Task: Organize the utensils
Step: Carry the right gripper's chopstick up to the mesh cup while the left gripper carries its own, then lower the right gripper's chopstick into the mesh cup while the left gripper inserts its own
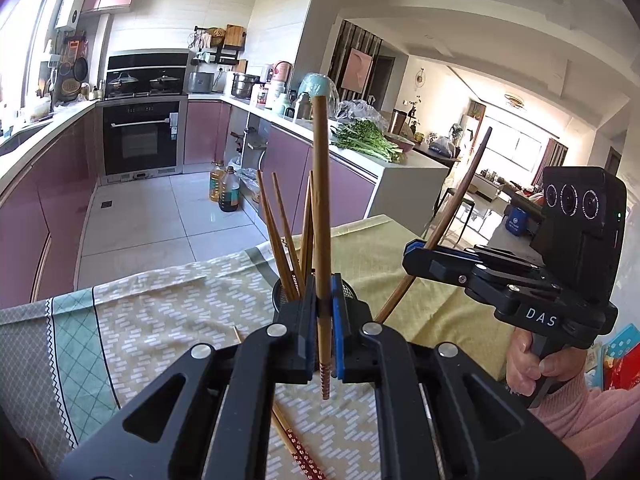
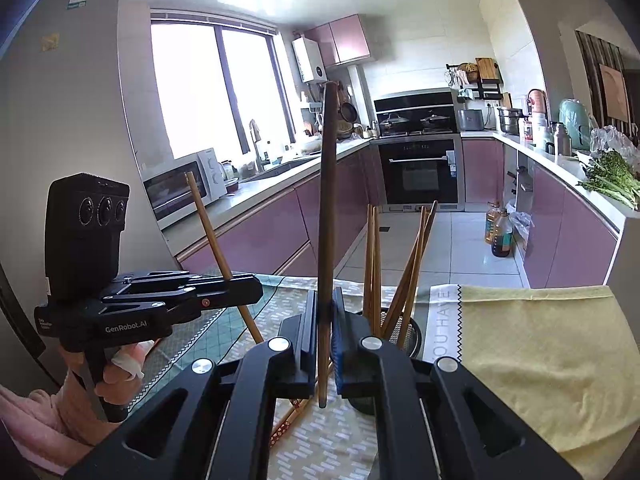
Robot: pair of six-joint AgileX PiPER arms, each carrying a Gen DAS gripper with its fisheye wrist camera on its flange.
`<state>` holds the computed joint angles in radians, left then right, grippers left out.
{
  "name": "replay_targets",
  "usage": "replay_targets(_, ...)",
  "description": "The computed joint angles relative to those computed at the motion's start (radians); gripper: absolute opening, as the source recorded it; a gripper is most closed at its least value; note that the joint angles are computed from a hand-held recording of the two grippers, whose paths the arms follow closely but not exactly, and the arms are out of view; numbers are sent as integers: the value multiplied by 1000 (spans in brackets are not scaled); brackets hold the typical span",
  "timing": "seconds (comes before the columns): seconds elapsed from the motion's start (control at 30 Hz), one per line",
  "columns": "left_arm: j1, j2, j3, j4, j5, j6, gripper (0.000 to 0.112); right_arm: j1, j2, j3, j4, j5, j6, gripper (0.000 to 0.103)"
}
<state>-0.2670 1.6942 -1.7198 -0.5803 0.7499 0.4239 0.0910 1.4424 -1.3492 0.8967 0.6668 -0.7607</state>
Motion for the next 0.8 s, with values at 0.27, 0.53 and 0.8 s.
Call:
replay_targets(0.27, -14, 26, -50, 21, -4, -17, 7, -4, 7, -28, -5, -5, 1, 6)
replay_targets(0.53, -25, 56, -109, 30, -6, -23, 7, -2, 15, -56, -17, -16, 5, 6)
replay_targets(0.8, -34, 80, -155, 45, -10, -43, 7, -8, 28, -90, -22, -30, 8, 6)
